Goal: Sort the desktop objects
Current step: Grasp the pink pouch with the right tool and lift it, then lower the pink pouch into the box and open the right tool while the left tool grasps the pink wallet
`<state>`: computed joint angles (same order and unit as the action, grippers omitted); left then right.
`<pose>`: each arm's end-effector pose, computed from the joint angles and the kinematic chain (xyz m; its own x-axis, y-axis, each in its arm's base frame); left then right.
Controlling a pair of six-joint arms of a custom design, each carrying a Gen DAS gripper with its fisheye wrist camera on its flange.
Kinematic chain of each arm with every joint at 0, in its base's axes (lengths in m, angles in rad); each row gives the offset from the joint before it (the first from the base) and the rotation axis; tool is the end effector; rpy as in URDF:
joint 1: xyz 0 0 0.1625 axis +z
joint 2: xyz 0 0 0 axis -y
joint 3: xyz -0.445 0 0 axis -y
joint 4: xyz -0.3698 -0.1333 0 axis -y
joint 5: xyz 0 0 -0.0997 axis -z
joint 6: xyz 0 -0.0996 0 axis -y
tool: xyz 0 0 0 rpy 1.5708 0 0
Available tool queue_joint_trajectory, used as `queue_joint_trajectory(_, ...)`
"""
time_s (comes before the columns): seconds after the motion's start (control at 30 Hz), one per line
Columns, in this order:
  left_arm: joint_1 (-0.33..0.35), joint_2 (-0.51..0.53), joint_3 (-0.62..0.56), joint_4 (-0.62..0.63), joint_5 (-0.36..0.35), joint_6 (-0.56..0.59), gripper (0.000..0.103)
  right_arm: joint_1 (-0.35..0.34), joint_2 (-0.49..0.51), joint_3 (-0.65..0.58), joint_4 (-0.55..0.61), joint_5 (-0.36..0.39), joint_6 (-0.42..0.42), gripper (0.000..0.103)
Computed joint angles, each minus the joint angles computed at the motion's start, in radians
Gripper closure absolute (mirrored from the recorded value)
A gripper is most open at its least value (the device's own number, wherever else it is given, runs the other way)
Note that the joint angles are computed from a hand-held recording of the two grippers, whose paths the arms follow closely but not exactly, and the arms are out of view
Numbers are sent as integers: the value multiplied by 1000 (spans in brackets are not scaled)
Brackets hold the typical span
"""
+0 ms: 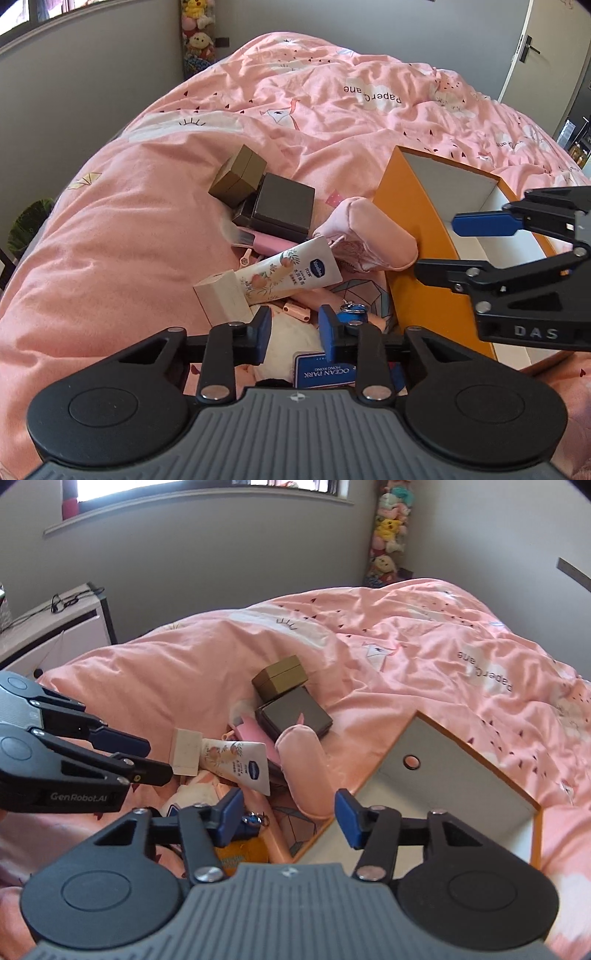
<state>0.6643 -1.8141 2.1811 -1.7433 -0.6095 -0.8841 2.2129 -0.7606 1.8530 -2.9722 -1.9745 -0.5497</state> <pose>-0.1232 -0.3695 0.3865 -0.7421 -0.1201 -0.6595 0.3133 0.8076 -0.4996 0.4440 -0.4365 0.0840 -0.3909 -0.7866 0.4780 -0.9086 0.4128 -0.0638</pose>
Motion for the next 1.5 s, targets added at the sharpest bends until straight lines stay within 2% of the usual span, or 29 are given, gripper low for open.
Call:
queue_joint_trajectory(0.2, 71, 23, -24, -71, -5, 89, 77, -6, 85, -107, 69, -41, -76, 51)
queue_joint_trajectory(0.4, 176, 65, -59, -252, -60, 182, 77, -23, 152, -199, 123, -42, -93, 51)
queue_joint_trajectory(0.47, 213, 87, -73, -311, -88, 187, 77, -28, 174, -229, 145, -36, -95, 55)
queue_joint_trajectory(0.6, 285, 131, -95, -423, -143, 188, 73, -42, 201, -264, 159, -21, -93, 59)
queue_joint_trajectory(0.67, 314, 151, -104, -465, -166, 182, 70, -48, 203, -268, 158, -4, -94, 64)
queue_joint_trajectory(0.87, 387, 206, -146, -505, -220, 141, 62, -59, 171, -256, 142, 61, -61, 73)
queue_joint_trajectory(0.93, 403, 220, -155, -520, -234, 134, 54, -61, 152, -245, 106, 88, -51, 73)
queue_joint_trajectory(1.13, 441, 265, -182, -521, -258, 94, 54, -80, 65, -191, -39, 194, 50, 74)
queue_joint_trajectory(1.2, 450, 278, -184, -530, -264, 89, 54, -87, 37, -166, -104, 206, 93, 74)
queue_joint_trajectory(1.33, 457, 303, -193, -531, -253, 71, 53, -106, -13, -117, -218, 182, 198, 74)
queue_joint_trajectory(1.43, 453, 314, -193, -544, -238, 77, 53, -129, -42, -88, -236, 140, 296, 74)
queue_joint_trajectory(1.5, 450, 324, -193, -550, -220, 70, 58, -145, -54, -71, -230, 130, 346, 73)
